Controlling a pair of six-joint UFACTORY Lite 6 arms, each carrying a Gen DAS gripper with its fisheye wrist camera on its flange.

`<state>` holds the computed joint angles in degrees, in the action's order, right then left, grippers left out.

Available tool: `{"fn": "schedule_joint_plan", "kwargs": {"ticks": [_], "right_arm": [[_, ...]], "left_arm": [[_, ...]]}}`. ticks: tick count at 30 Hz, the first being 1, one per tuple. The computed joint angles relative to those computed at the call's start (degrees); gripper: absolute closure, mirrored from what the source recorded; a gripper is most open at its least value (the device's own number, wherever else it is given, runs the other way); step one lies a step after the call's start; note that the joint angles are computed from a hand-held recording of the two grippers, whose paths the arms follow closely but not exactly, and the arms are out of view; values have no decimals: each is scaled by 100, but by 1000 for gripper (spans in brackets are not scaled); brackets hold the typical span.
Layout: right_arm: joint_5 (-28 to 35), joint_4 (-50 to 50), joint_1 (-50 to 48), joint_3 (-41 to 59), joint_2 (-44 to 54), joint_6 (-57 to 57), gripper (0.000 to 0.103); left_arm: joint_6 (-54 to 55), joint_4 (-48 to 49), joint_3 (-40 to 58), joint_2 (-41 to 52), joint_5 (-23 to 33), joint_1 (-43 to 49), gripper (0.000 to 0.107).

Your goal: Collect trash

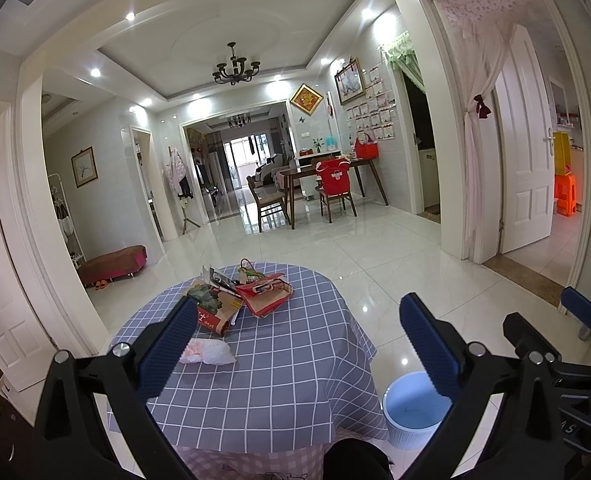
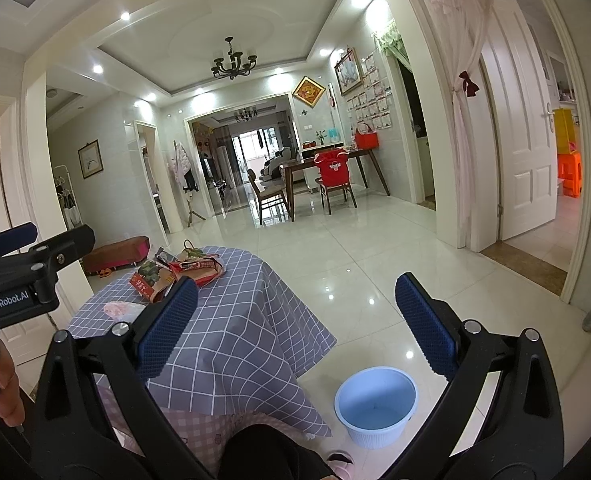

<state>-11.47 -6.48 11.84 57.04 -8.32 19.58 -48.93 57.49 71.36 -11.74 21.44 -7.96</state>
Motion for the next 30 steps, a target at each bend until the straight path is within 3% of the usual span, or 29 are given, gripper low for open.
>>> {"fn": "schedule_joint_plan", "kwargs": {"ticks": [17,20,30], "right_arm": [[-7,-201,1,26,41,253,6],[31,378,118,-13,-19,-291,6],[-77,833,217,-20,81,-701,6]], "left_arm": [[-20,31,-1,1,12,-8,8],[10,5,5,-2,20,-8,8],[18,0,10,4,19,-10,8]]}}
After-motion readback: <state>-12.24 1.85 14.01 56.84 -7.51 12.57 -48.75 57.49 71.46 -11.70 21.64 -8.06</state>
